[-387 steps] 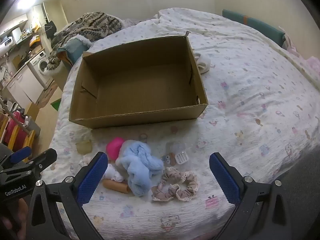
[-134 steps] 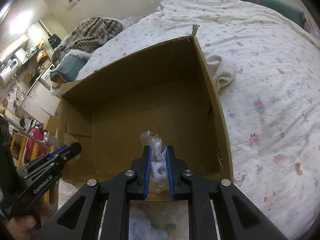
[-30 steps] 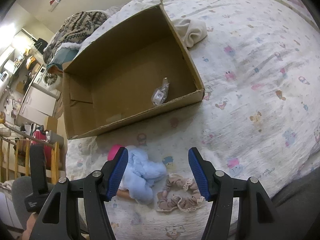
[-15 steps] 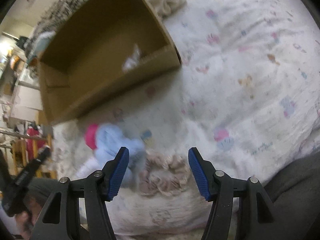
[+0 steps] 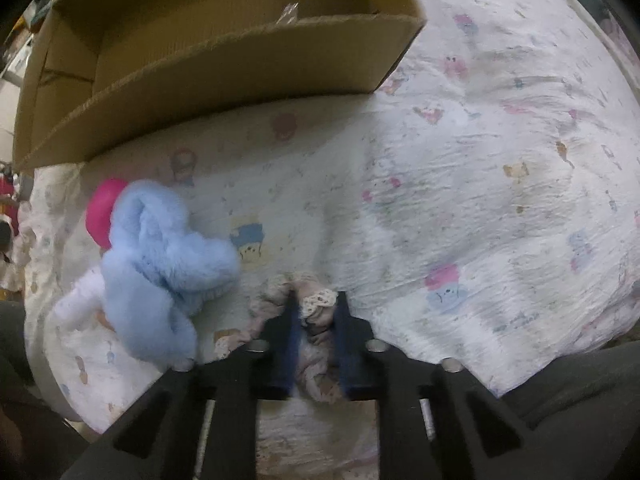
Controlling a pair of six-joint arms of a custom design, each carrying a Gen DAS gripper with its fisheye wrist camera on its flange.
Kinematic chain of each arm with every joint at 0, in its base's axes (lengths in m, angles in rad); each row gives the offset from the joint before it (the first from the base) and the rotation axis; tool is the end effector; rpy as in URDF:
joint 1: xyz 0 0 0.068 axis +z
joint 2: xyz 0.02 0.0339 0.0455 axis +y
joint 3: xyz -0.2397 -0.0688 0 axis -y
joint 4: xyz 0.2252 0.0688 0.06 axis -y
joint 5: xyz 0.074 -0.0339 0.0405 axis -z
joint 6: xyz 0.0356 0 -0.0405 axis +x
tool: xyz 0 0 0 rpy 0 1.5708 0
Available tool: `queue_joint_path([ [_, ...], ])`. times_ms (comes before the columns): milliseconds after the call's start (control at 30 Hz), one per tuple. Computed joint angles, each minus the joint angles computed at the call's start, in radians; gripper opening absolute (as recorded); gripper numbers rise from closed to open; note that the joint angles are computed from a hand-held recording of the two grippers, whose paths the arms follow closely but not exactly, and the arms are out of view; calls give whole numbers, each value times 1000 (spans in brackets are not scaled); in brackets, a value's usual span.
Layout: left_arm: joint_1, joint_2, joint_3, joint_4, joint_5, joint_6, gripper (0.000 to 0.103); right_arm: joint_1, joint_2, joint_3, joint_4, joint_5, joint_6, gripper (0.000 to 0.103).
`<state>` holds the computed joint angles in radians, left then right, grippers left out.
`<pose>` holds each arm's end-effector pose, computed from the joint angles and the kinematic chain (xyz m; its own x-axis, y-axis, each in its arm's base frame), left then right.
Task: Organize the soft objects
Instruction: 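Carry both scrunchies over the box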
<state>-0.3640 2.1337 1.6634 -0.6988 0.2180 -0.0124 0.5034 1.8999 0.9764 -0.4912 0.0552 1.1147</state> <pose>0.3882 -0.1561 0.1676 -0.8653 0.3167 -0.3885 0.4159 0.8863 -0.2039 0.2621 0.1421 0.0887 -0.8068 0.5790 -0.1174 0.5680 0.8149 0.1156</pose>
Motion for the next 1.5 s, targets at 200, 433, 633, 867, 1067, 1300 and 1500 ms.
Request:
queue_joint_path([
  [200, 6, -31, -40, 46, -3, 0, 11, -3, -293, -201, 111, 91, 67, 13],
  [433, 0, -60, -81, 99, -23, 7, 11, 35, -494, -286, 159, 207, 60, 13],
  [633, -14, -108, -145, 173, -46, 22, 11, 94, -503, -241, 199, 313, 19, 13],
  [867, -21, -150, -168, 203, -30, 24, 11, 106, -500, -196, 237, 362, -62, 13],
  [1067, -34, -109, -27, 114, -34, 26, 11, 52, -511, -166, 262, 340, -123, 13],
  [1300, -58, 27, 245, 23, -42, 40, 11, -48, -452, -109, 307, 278, -218, 13],
  [1500, -79, 172, 476, -61, -53, 38, 11, -115, -362, -47, 335, 227, -279, 13],
])
